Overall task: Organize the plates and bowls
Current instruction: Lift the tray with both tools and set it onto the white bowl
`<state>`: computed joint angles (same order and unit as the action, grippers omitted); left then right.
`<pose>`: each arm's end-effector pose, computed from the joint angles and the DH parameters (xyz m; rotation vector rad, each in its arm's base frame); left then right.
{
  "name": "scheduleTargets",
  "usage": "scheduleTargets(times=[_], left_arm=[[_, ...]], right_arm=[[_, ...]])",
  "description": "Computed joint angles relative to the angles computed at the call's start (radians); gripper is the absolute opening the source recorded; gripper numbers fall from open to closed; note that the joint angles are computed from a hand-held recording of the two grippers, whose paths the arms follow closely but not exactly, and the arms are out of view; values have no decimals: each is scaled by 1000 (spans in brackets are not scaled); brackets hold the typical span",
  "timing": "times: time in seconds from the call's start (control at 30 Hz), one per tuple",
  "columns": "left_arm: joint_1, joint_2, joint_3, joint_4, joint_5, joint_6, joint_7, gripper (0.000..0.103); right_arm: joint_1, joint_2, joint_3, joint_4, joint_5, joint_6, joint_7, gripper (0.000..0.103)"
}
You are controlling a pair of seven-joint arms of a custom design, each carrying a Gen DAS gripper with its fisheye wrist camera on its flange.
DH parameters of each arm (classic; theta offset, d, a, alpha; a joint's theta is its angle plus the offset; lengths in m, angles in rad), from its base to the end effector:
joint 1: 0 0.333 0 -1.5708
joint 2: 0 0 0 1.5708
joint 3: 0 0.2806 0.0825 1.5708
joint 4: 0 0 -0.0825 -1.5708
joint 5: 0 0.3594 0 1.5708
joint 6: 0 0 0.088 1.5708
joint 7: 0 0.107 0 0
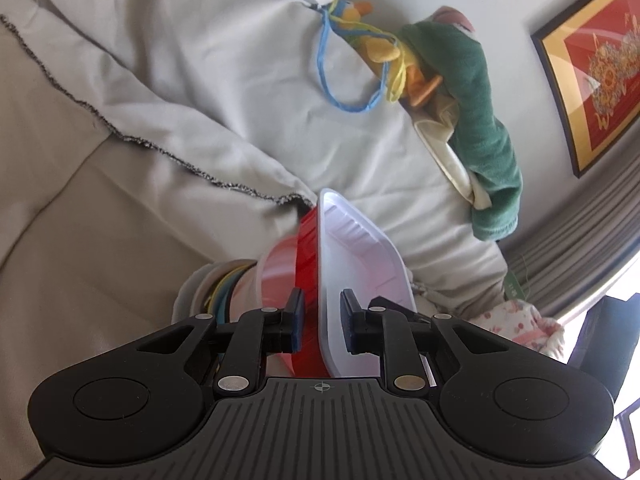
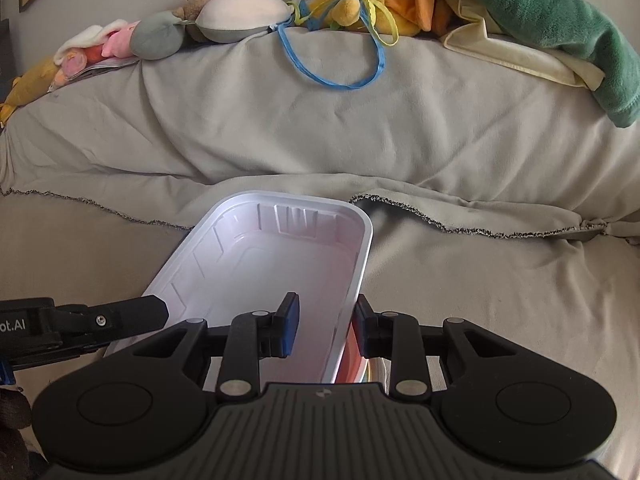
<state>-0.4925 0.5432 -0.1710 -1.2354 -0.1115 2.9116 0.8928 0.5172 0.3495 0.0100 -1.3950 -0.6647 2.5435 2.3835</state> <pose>0.5922 -0.4051 0.5742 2.0228 -1.6750 1.6929 0.5839 0.3474 0.5734 -1.7311 1.5454 -0.8178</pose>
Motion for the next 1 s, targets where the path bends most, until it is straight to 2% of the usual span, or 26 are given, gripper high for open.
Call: scheduleTargets(times=[0.27,0.37,0.53,0.63,0.7,0.8,0.83,0.87,0.93,1.0], left_arm=[[1,-8,5,-12,4,-1,-13,22],[-20,-14,36,-18,32,0,-44,22],[-18,-61,40,-90,45,67,-59,22],[-58,-98,95,-132,86,64,-125,22],[-95,-126,141,-155,151,45,-181,22],[-162,-170,207,-168,313,-24,-275,22],[-188,-187,228,-173,381,-49,-307,22],[-212,-203,244,-180,448,-71,-336,22],[-250,-238,257,-203,563,-109,-387,22],[-282,-272,253,-229,662,-163,-433,22]], right_arm=[[1,-4,2,-9,-1,8,-11,29],[0,-8,3,-16,1,11,-8,29],[0,-58,-5,-89,-48,51,50,29],[-13,-96,4,-139,-54,69,74,29],[-19,-125,7,-176,-77,83,106,29],[-41,-186,24,-257,-75,123,133,30],[-52,-211,33,-291,-63,142,134,37],[-63,-243,42,-334,-48,166,135,48],[-80,-306,58,-420,-46,210,157,64],[-94,-371,80,-508,-45,235,170,66]])
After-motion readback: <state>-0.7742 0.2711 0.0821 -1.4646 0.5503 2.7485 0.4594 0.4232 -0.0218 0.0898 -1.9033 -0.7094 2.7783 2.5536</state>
